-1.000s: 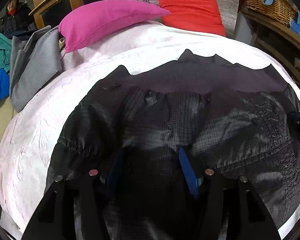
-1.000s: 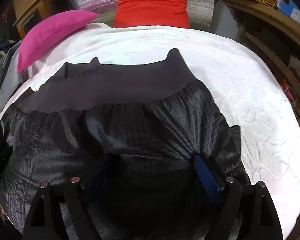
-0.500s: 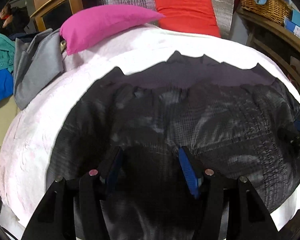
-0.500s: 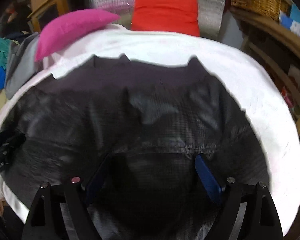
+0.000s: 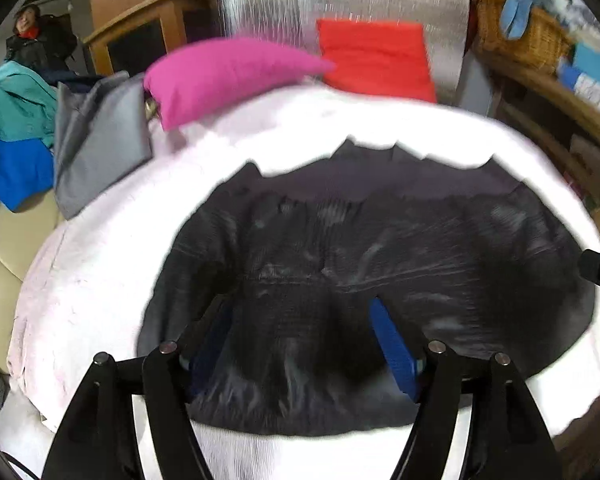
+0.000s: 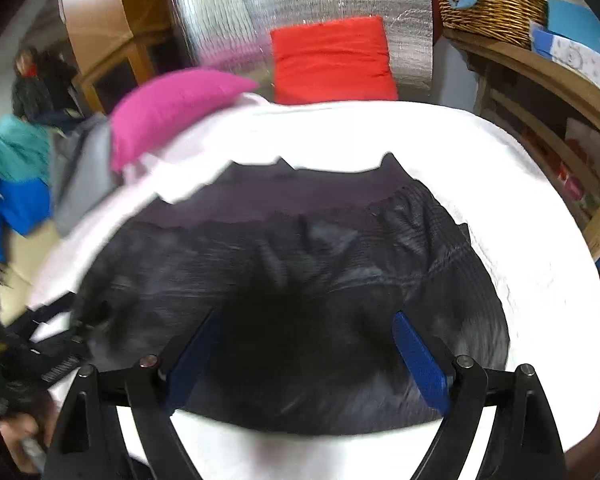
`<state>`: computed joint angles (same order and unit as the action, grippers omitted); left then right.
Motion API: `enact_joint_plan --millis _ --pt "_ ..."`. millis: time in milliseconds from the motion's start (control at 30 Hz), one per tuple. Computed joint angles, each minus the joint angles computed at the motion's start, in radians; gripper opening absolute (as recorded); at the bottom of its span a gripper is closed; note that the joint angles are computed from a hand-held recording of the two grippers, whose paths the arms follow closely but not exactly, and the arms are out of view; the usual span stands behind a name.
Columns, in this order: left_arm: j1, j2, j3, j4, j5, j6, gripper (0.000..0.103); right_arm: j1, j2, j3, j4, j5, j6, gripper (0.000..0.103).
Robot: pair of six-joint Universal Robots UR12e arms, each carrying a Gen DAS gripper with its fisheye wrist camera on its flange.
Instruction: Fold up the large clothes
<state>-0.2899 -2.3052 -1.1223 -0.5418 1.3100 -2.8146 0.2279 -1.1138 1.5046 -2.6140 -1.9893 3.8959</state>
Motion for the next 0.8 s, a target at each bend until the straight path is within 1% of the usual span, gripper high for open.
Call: enact_joint_plan --millis 67,167,233,267,333,367,400,467,567,633,700,800 --pt "0.01 0.037 -0.036 0.038 -0.034 -0.012 0.073 0.018 -0.023 0.006 -0.025 -0.023 -0.003 0.09" --pt "0.025 0.08 -0.071 0.102 -0.084 -0.046 0.076 0.046 -0.048 0.004 -0.078 -0.087 -0.023 0.091" --pt "0.036 0.111 -0.103 0.176 -0.117 -0.081 0.089 0.07 -0.057 -0.001 -0.124 -0.143 -0.043 0.093" --pt "0.04 0.12 -0.115 0.203 -0.125 -0.091 0.092 0.079 -0.057 -0.003 -0.137 -0.166 -0.05 0.094" --pt "0.048 0.139 -0.145 0.268 -0.139 -0.116 0.094 0.099 -0.055 -0.005 -0.163 -0.217 -0.058 0.095" --pt "0.051 0.145 -0.156 0.281 -0.138 -0.12 0.095 0.108 -0.053 -0.005 -0.166 -0.235 -0.056 0.096" --pt "0.053 0.152 -0.169 0.286 -0.135 -0.124 0.095 0.116 -0.05 -0.002 -0.164 -0.247 -0.045 0.096" --pt "0.058 0.16 -0.187 0.271 -0.127 -0.128 0.096 0.12 -0.048 0.009 -0.15 -0.238 -0.013 0.096" --pt "0.059 0.161 -0.199 0.199 -0.087 -0.133 0.096 0.125 -0.044 0.019 -0.071 -0.209 0.066 0.096" --pt "0.058 0.161 -0.205 0.158 -0.06 -0.134 0.096 0.129 -0.04 0.028 -0.053 -0.188 0.095 0.096" --pt "0.058 0.164 -0.214 0.151 -0.055 -0.137 0.096 0.135 -0.036 0.032 -0.042 -0.19 0.106 0.096" --pt "0.058 0.177 -0.242 0.177 -0.048 -0.135 0.096 0.145 -0.025 0.022 -0.013 -0.198 0.098 0.096"
